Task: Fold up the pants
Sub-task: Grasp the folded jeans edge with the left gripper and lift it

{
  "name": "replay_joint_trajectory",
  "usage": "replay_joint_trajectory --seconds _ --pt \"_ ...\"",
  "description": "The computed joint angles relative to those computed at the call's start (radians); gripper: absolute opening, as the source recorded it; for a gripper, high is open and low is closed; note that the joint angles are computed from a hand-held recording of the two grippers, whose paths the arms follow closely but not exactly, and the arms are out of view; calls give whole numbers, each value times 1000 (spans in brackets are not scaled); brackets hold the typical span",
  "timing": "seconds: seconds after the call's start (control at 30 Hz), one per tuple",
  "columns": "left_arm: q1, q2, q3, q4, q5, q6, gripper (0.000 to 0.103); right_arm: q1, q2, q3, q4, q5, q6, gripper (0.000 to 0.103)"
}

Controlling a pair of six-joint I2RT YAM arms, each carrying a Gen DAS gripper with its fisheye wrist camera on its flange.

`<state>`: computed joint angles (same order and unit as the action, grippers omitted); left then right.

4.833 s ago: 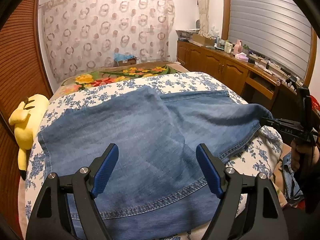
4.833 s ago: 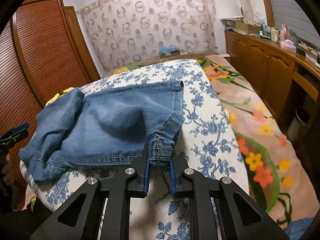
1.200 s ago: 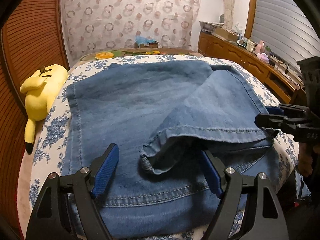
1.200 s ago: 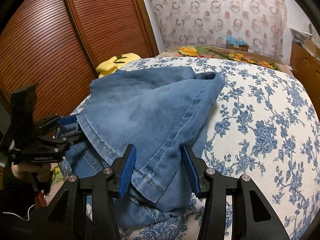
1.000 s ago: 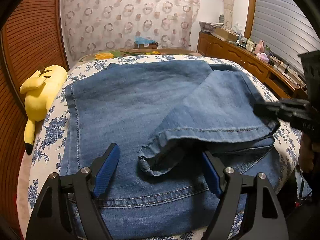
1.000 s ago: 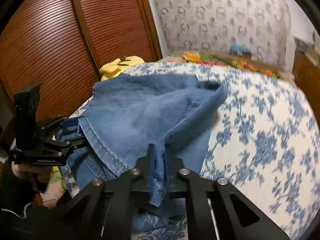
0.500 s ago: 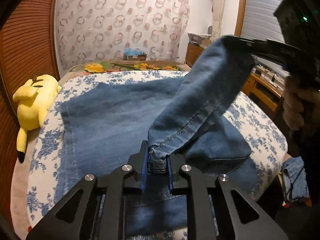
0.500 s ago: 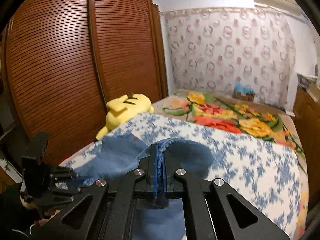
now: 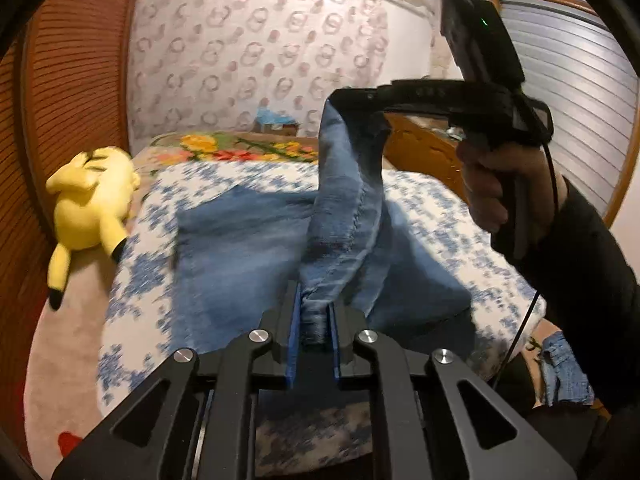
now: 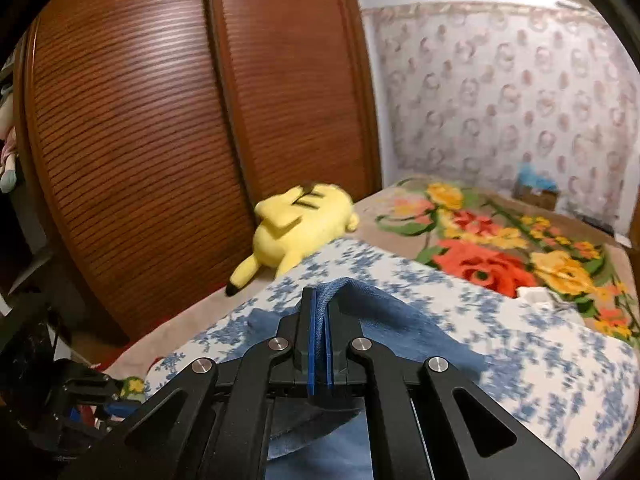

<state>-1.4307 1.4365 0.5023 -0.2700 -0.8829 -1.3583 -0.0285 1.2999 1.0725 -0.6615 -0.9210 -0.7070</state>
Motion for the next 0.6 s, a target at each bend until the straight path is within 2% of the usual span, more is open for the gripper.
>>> replay_joint_trajectory --seconds 0.03,0.17,0.23,0.4,0.5,0.57,0.6 --pt "-11 13 3 -17 5 -36 13 35 23 4 17 34 12 3" --pt "-2 57 -55 34 53 -111 13 148 91 -26 114 161 50 3" --pt "3 80 -74 70 70 -129 13 184 121 -32 152 203 63 3" --pt "4 96 -63 41 66 -156 14 242 167 -23 200 276 81 3" --pt "12 91 -51 0 67 -174 27 254 151 -22 204 308 88 6" --pt "22 77 -49 -16 65 -169 48 247 142 -17 187 297 86 13" --pt "23 69 -51 -25 60 -171 52 270 110 -30 176 307 107 22"
